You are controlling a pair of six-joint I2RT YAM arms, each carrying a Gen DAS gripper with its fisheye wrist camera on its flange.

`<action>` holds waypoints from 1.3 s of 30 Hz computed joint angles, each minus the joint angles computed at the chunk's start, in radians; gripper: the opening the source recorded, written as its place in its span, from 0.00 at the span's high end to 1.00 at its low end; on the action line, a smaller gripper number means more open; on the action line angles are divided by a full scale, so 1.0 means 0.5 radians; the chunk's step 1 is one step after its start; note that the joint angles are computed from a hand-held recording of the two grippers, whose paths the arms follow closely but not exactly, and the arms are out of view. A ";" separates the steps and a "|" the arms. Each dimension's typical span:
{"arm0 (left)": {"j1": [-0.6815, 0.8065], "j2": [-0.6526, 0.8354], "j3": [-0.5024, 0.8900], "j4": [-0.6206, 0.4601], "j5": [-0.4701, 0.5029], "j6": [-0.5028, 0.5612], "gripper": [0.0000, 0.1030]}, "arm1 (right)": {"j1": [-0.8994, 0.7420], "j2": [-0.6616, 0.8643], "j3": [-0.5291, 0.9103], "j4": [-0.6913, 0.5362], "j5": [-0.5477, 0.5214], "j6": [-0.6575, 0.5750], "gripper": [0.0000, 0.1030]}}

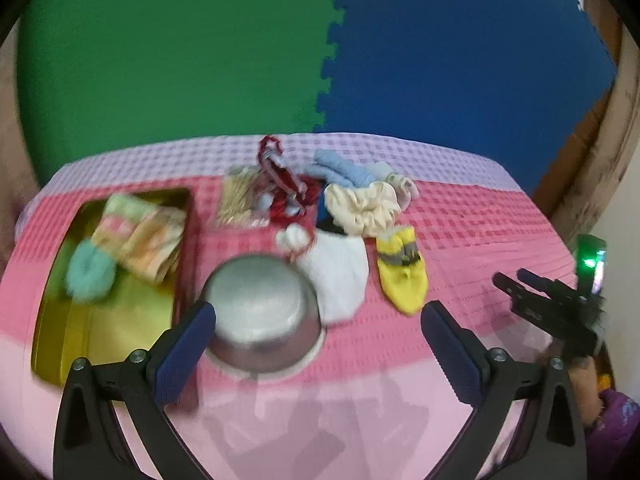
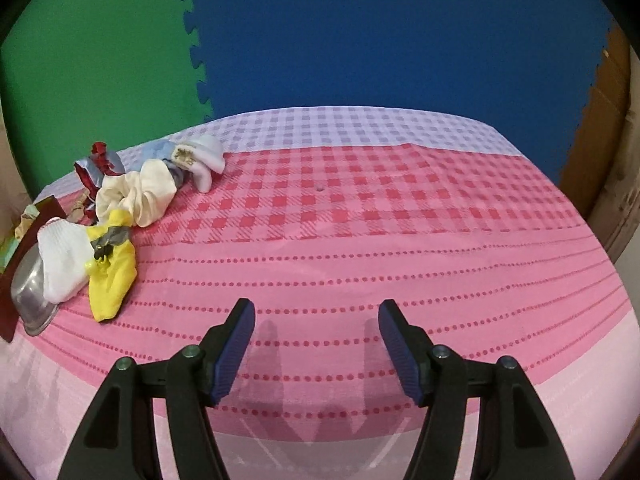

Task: Organize soft objects
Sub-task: 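Move the left gripper toward the white sock with red trim, then grasp the white sock with the left gripper and lift it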

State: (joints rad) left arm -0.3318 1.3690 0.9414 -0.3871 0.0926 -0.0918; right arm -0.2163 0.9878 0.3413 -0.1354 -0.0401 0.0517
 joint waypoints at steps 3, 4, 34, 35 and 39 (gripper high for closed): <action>0.047 0.231 0.152 0.029 0.049 0.087 0.01 | -0.003 -0.005 -0.004 -0.002 -0.034 -0.008 0.36; 0.075 0.316 0.209 0.029 0.097 0.117 0.01 | -0.004 0.012 0.001 0.006 -0.046 -0.006 0.36; 0.063 0.928 0.664 -0.010 0.287 0.293 0.83 | -0.054 0.177 0.049 0.033 -0.210 -0.030 0.36; 0.051 0.885 0.616 0.022 0.282 0.265 0.83 | -0.054 0.177 0.050 0.032 -0.213 -0.029 0.36; 0.024 0.680 0.367 0.184 0.256 0.073 0.83 | -0.057 0.178 0.054 0.023 -0.223 -0.026 0.36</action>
State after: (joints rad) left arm -0.3200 1.7090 1.1247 -0.2952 0.2206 -0.0552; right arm -0.2447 1.0768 0.3683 -0.1238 -0.1517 0.0387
